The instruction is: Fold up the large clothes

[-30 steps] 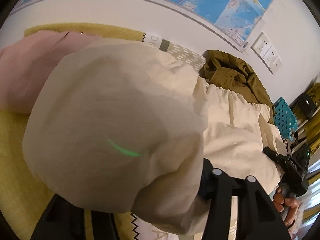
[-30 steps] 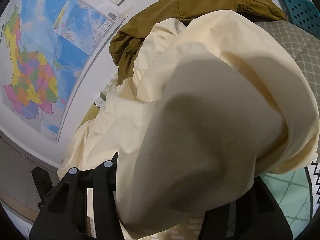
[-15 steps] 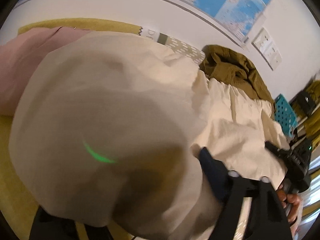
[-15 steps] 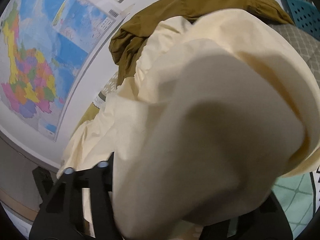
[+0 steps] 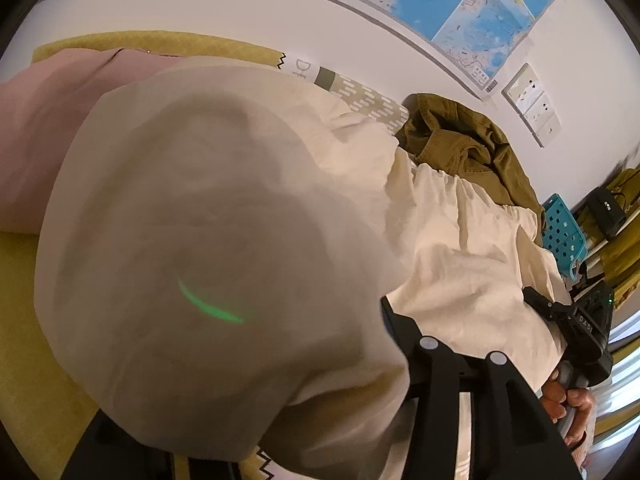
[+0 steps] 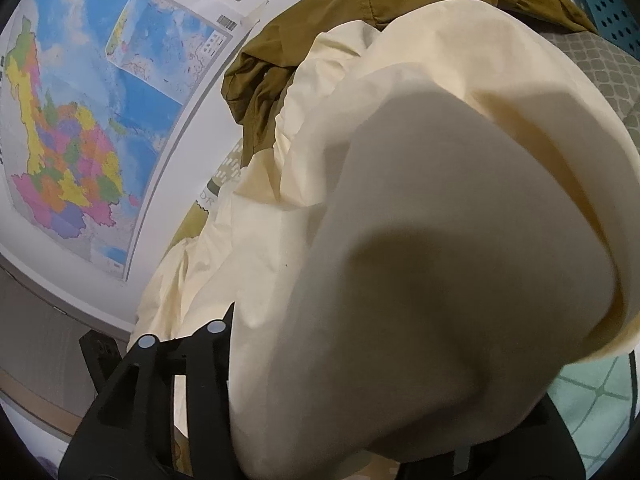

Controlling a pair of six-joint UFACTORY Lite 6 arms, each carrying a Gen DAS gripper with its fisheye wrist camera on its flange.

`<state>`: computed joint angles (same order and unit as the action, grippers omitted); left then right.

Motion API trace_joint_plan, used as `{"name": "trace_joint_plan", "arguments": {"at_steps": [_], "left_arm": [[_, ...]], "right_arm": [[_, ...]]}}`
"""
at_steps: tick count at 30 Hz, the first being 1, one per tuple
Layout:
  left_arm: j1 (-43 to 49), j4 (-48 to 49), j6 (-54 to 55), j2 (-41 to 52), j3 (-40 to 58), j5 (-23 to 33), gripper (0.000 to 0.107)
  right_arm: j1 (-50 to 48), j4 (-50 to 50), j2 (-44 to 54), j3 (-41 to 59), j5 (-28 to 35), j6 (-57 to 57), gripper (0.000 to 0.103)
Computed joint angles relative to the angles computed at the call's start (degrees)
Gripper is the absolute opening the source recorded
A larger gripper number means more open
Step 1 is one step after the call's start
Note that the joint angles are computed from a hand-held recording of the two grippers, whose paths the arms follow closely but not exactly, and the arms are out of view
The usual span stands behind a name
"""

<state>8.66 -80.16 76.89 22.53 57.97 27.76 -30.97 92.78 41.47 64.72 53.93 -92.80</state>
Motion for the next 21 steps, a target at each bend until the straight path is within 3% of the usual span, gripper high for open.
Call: {"name": "trace_joint_plan", "arguments": {"at_steps": [3, 5, 11, 21], "left_arm": [[0.6, -1.0, 1.9, 1.6, 1.0, 2.5, 0.059], [0.4, -0.4, 0.8, 1.7, 1.3, 2.2, 0.059], [1.2, 0.0, -0.3, 0.5, 1.2, 3.6, 0.041], [2.3, 3.0, -0.1, -9.3, -5.4, 4.9, 0.036]], "right_arm": [[0.3, 0.8, -0.2, -0.4, -0.7, -1.1, 0.050], [0.1, 1.1, 0.2, -0.4, -0.2, -1.8, 0.041], [-1.6, -0.4, 0.7, 0.3, 4.1, -1.0, 0.025], [-5.0, -4.5, -7.4, -6.4, 7.9, -3.5, 0.021]]}}
